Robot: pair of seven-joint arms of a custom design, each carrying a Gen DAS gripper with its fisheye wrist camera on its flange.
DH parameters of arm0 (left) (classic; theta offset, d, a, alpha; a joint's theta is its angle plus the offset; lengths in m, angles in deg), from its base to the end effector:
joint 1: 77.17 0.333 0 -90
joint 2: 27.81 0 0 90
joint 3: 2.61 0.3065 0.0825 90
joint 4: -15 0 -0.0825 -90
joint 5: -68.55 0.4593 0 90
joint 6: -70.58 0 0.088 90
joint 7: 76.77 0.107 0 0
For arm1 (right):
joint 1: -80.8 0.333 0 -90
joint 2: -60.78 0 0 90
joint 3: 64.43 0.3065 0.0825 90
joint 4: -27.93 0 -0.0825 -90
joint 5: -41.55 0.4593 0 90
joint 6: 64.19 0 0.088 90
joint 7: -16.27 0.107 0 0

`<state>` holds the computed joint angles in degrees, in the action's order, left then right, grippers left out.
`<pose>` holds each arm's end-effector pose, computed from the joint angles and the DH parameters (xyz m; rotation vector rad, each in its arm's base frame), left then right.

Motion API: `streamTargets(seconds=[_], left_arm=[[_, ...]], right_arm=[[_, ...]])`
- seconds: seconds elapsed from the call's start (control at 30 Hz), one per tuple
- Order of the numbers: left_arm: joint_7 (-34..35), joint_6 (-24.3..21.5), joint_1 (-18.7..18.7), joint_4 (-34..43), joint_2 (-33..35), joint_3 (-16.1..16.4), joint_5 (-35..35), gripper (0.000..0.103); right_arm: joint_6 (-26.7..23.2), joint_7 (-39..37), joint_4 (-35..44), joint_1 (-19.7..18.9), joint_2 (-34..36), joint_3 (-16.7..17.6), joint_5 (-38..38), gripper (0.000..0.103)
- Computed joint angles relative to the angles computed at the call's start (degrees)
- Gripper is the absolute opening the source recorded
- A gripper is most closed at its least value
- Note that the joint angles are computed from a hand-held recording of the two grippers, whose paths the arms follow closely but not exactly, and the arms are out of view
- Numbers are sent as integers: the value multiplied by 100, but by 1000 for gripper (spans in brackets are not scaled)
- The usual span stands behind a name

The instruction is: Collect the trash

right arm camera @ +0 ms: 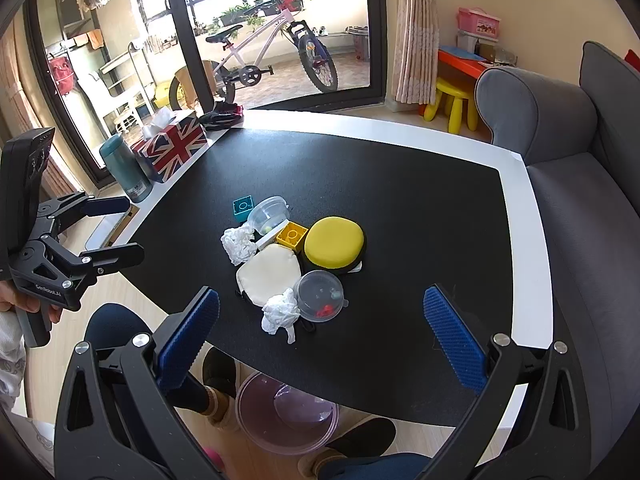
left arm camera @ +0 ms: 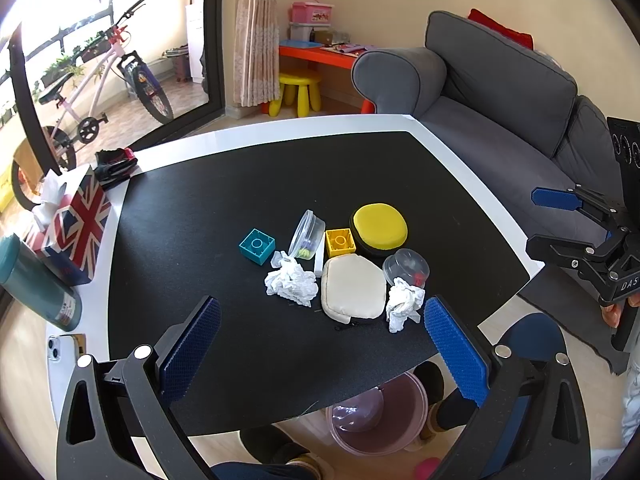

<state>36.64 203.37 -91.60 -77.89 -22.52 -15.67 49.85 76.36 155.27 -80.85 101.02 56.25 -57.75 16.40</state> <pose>0.6296 -0.3271 0.6115 -1.1434 2.5675 -0.9589 0.5858 0.2994 0.5775 -1.6518 1.8866 -0.6010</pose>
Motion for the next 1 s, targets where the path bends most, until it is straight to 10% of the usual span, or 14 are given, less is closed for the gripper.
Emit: streamTargets(seconds=[1.0], left_arm=[[32,-38,-1,22,43,-1,-56,98]], right_arm=[[128,-22,-74,-24,-23,-32,163,100]])
